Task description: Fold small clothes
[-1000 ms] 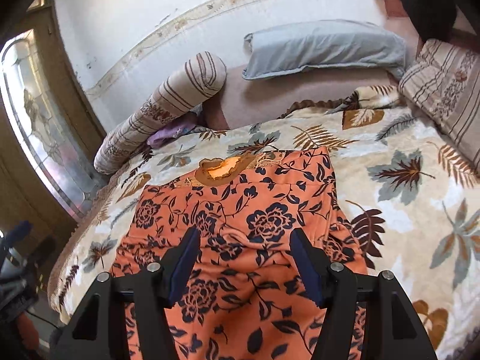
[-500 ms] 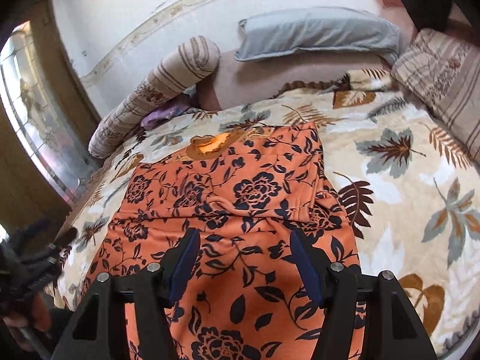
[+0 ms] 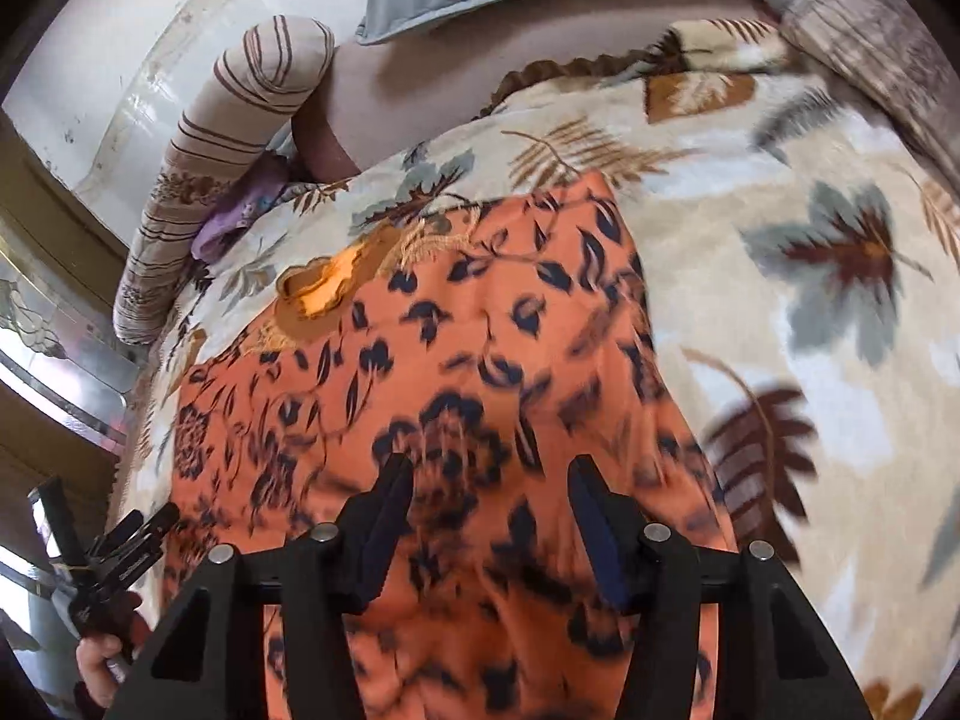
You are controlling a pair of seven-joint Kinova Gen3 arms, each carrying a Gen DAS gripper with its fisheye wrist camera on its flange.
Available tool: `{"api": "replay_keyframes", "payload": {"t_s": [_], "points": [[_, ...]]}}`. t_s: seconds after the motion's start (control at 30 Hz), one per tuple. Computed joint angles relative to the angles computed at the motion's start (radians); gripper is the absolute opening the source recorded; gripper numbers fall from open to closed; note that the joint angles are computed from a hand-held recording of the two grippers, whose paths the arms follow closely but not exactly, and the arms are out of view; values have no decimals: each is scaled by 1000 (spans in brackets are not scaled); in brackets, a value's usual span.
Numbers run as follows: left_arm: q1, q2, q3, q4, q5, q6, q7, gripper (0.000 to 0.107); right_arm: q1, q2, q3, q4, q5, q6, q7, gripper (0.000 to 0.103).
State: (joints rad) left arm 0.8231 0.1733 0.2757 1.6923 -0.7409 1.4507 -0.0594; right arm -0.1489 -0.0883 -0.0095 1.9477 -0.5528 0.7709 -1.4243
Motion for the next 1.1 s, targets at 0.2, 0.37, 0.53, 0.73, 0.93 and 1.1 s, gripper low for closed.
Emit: {"api": "replay_keyframes", "payload": {"t_s": [0.2, 0.37, 0.53, 0.73, 0.93, 1.1], "points": [[-26, 41, -18, -5, 19, -63, -97, 87, -35, 138, -38, -54, 116, -70, -98, 55], [-1, 55, -31, -35, 15, -22, -111, 87, -39, 117, -68, -49, 202, -132, -174, 56], [35, 18, -16, -31, -35, -23, -65, 87, -48, 63, -75, -34, 63, -89, -20, 56], [-36, 38, -10, -45, 89, -67, -149, 88, -124, 91, -118, -45, 78, -28, -5, 57], [-26, 5, -23, -18, 97, -84, -110, 88, -139, 57, -103, -43, 100, 7, -40, 57], [16, -6, 0, -8, 21, -54, -40, 88, -105, -5, -75, -22, 106, 28, -81, 57]]}}
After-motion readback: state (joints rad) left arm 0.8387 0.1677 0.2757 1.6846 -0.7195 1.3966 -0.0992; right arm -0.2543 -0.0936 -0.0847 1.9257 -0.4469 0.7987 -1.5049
